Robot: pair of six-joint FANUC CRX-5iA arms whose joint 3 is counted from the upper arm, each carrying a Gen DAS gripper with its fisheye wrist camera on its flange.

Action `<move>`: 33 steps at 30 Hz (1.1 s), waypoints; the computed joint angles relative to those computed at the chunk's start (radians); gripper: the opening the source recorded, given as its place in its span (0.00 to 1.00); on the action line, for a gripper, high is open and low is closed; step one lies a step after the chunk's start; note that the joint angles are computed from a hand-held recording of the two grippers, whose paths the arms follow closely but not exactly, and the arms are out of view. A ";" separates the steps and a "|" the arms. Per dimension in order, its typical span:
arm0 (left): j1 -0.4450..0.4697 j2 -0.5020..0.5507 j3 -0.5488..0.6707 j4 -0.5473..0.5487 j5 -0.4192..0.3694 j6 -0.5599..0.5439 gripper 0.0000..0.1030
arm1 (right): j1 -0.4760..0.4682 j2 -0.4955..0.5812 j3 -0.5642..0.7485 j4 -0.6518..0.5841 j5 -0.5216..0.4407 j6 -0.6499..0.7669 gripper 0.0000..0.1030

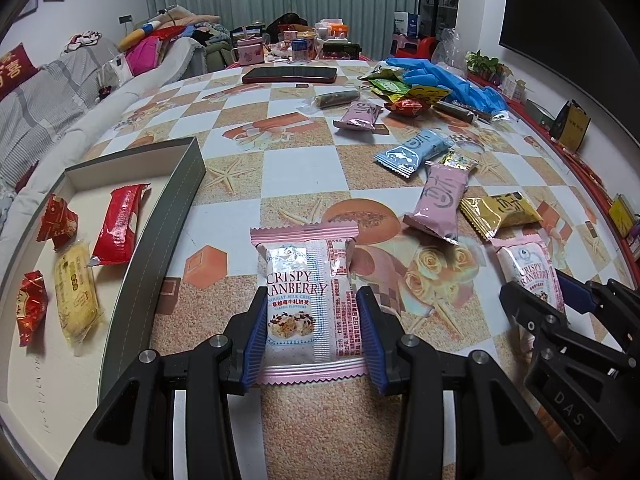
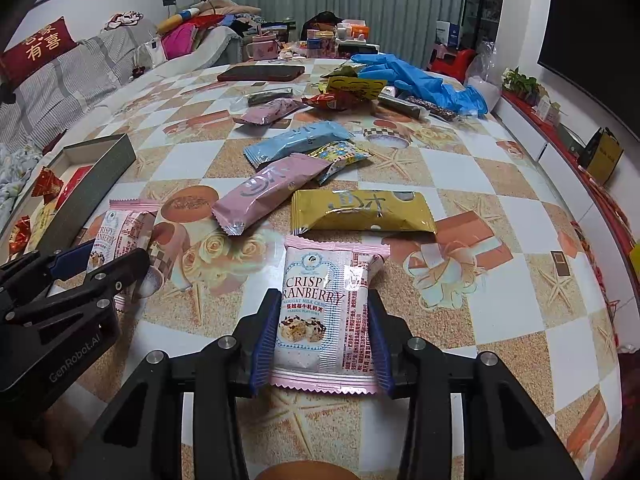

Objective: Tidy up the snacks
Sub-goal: 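Grasp a second Crispy Cranberry pack with the right gripper while the left holds its pack, then carry both held Crispy Cranberry packs over the box tray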

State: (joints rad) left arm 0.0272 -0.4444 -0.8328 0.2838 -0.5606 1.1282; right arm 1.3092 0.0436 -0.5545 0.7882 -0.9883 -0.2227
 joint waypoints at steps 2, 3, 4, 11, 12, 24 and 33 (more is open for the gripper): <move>0.000 0.000 0.000 0.000 0.000 0.000 0.44 | 0.000 0.000 0.000 0.000 0.000 0.000 0.42; 0.000 0.000 0.000 0.000 0.000 0.000 0.44 | 0.000 0.000 0.000 0.000 0.000 0.000 0.42; 0.000 0.000 0.000 0.000 0.000 0.000 0.44 | 0.001 0.001 0.001 0.000 -0.001 0.000 0.42; 0.000 -0.001 0.000 0.000 0.000 0.000 0.44 | 0.001 0.000 0.000 0.001 -0.002 -0.001 0.42; 0.000 -0.001 0.000 0.000 0.000 0.000 0.44 | 0.001 0.001 0.000 0.001 -0.002 -0.001 0.42; 0.000 -0.002 -0.001 0.002 0.000 -0.002 0.44 | 0.003 0.005 0.004 0.001 -0.007 0.000 0.42; 0.000 -0.003 -0.002 0.003 -0.001 -0.004 0.44 | 0.005 0.009 0.007 0.001 -0.011 0.002 0.42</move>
State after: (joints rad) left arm 0.0274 -0.4473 -0.8350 0.2868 -0.5611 1.1245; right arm 1.3141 0.0521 -0.5475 0.7891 -0.9994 -0.2204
